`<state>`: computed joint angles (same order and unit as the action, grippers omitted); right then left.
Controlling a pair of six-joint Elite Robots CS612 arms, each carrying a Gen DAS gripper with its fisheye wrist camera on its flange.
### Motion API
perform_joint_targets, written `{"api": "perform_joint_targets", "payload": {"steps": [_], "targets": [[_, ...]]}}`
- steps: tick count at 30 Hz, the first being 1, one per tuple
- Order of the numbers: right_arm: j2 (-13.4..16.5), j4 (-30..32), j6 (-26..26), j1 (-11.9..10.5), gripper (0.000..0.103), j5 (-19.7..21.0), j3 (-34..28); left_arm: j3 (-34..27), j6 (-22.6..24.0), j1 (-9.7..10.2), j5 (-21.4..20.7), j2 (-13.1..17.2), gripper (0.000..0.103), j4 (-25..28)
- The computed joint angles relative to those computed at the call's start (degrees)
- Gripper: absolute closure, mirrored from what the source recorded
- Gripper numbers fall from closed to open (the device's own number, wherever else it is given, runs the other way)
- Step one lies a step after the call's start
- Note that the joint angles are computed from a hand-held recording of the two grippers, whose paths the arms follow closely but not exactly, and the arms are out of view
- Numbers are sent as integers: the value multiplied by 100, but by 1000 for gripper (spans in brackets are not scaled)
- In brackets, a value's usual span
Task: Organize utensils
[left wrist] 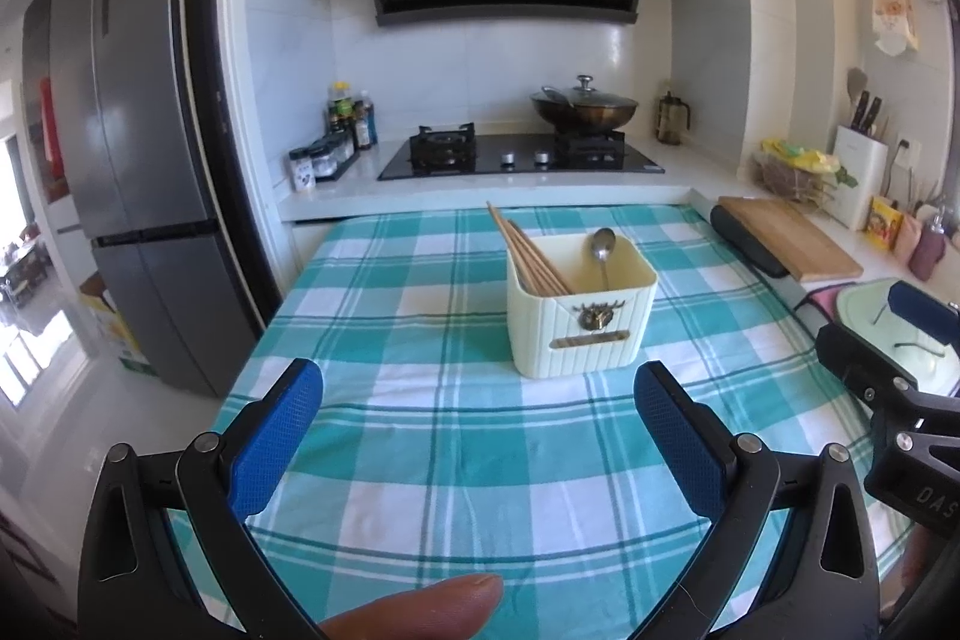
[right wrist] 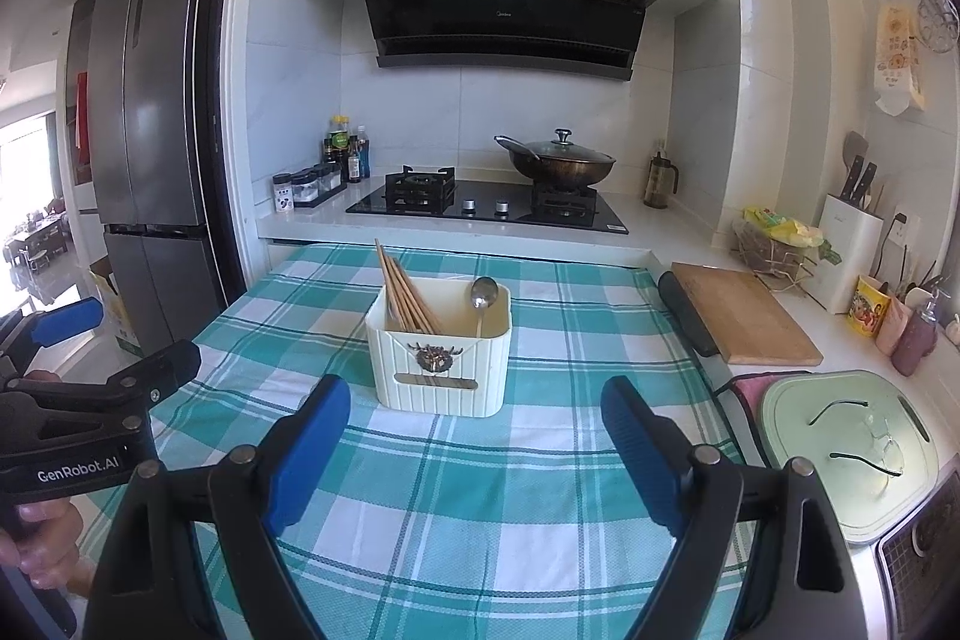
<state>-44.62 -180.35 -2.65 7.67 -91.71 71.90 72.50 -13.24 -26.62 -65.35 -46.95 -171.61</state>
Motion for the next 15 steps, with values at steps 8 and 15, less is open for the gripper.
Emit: {"api": "perform_joint_targets", "payload": {"steps": [8, 15], "targets": [[-14, 13, -12, 20, 16, 13, 10, 17, -31, -9, 57, -9, 0, 42], [-36, -17, -33, 24, 16, -2, 43, 13, -76, -1, 72, -14, 0, 94]]}}
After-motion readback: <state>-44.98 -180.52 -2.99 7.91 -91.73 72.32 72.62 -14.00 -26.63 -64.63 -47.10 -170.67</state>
